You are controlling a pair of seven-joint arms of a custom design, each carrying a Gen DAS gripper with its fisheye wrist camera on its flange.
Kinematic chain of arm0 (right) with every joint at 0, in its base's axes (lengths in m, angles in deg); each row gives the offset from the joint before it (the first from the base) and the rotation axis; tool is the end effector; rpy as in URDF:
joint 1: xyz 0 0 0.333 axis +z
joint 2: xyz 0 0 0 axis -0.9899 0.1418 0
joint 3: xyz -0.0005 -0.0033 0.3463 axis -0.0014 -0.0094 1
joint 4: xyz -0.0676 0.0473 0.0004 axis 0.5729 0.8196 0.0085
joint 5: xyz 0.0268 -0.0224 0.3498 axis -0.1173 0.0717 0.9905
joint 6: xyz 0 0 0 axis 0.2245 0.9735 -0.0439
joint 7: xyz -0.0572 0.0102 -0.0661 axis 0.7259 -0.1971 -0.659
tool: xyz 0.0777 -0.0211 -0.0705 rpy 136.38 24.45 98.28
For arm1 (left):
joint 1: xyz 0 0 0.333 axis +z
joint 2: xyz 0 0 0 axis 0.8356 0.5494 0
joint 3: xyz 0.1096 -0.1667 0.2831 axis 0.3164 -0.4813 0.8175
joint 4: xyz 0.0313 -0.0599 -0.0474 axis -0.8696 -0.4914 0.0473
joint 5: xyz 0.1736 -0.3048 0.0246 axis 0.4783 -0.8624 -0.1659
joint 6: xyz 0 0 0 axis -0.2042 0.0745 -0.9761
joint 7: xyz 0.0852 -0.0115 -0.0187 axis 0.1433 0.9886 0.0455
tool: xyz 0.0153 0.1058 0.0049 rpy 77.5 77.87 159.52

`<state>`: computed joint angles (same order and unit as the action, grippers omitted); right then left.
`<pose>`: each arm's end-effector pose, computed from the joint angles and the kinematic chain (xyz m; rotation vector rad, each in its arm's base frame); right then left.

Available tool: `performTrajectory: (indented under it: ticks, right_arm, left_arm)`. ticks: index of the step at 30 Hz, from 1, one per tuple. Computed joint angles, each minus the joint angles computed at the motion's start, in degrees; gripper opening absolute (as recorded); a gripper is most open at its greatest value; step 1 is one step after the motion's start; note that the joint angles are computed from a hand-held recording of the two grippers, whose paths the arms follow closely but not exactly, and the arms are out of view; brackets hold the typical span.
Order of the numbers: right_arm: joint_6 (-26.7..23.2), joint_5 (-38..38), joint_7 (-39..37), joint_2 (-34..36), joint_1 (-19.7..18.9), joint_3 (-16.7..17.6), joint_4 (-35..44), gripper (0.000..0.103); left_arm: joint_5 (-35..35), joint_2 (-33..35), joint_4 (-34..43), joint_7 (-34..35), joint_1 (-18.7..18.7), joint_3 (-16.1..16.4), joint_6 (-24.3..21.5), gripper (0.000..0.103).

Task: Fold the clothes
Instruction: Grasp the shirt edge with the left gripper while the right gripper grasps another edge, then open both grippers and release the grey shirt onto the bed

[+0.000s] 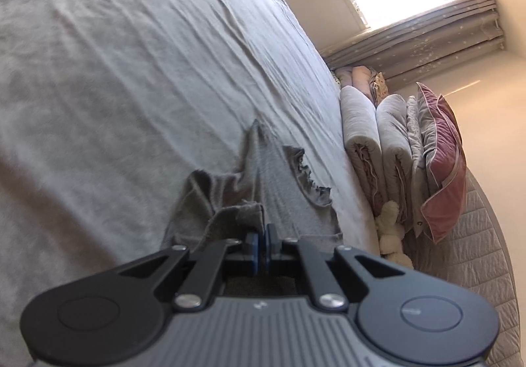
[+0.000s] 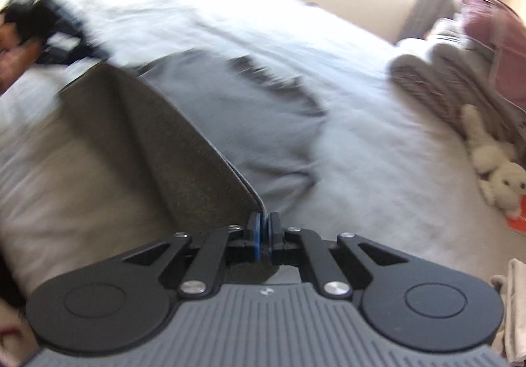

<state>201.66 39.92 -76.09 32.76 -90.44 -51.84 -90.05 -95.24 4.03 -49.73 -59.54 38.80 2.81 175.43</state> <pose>0.6821 -0.0318 0.3572 -2.2888 0.8159 -0.6493 0.6159 -0.1910 0.3010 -2.5262 0.8308 -1.5078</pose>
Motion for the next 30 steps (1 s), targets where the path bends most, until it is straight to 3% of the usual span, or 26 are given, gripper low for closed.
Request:
performTrajectory:
  ticks: [7, 11, 12, 14, 15, 17, 19, 23, 26, 30]
  right_arm:
    - [5.6, -7.9, 17.6, 11.0, 5.2, -2.8, 14.3, 0.003]
    - [8.9, -9.9, 23.6, 15.9, 5.3, -1.5, 19.0, 0.006]
    - [9.5, -9.0, 25.0, 16.7, 4.3, -0.1, 19.7, 0.012]
    - [10.7, -7.4, 28.0, 18.3, 2.3, 2.4, 21.1, 0.026]
    - [10.8, -6.6, 30.0, 19.1, 1.9, 2.9, 22.0, 0.033]
    - [5.7, -9.8, 42.3, 20.0, 3.2, -1.5, 24.6, 0.037]
    - [-0.7, -10.4, 49.5, 19.9, 0.9, -1.1, 26.3, 0.039]
    - [-9.7, -11.9, 54.8, 19.3, -3.1, 1.1, 27.1, 0.041]
    - [-11.8, -14.1, 56.6, 18.3, -2.7, 0.0, 25.6, 0.041]
    - [-13.2, -15.0, 56.1, 16.8, -3.1, 0.0, 23.5, 0.041]
  left_arm:
    - [-0.1, 4.3, 7.1, 0.5, -0.2, 1.3, -2.1, 0.004]
    - [0.7, 6.0, 9.7, 2.3, -0.8, 2.8, -2.9, 0.006]
    - [0.3, 6.0, 9.9, 3.1, -1.5, 3.6, -3.3, 0.009]
    - [-1.2, 5.7, 9.9, 4.9, -3.1, 5.6, -3.9, 0.026]
    - [-3.0, 5.5, 9.6, 6.3, -4.9, 7.5, -4.4, 0.04]
    - [-5.8, 4.7, 8.9, 9.1, -7.6, 10.4, -5.5, 0.047]
    - [-7.5, 3.9, 8.0, 11.5, -9.2, 12.1, -6.3, 0.049]
    - [-4.7, 1.7, 6.1, 12.8, -6.3, 8.7, -8.0, 0.049]
    - [-4.1, 0.4, 5.2, 14.4, -8.3, 10.5, -12.5, 0.047]
    - [-0.4, -1.6, 3.0, 12.9, -6.4, 8.4, -14.9, 0.046]
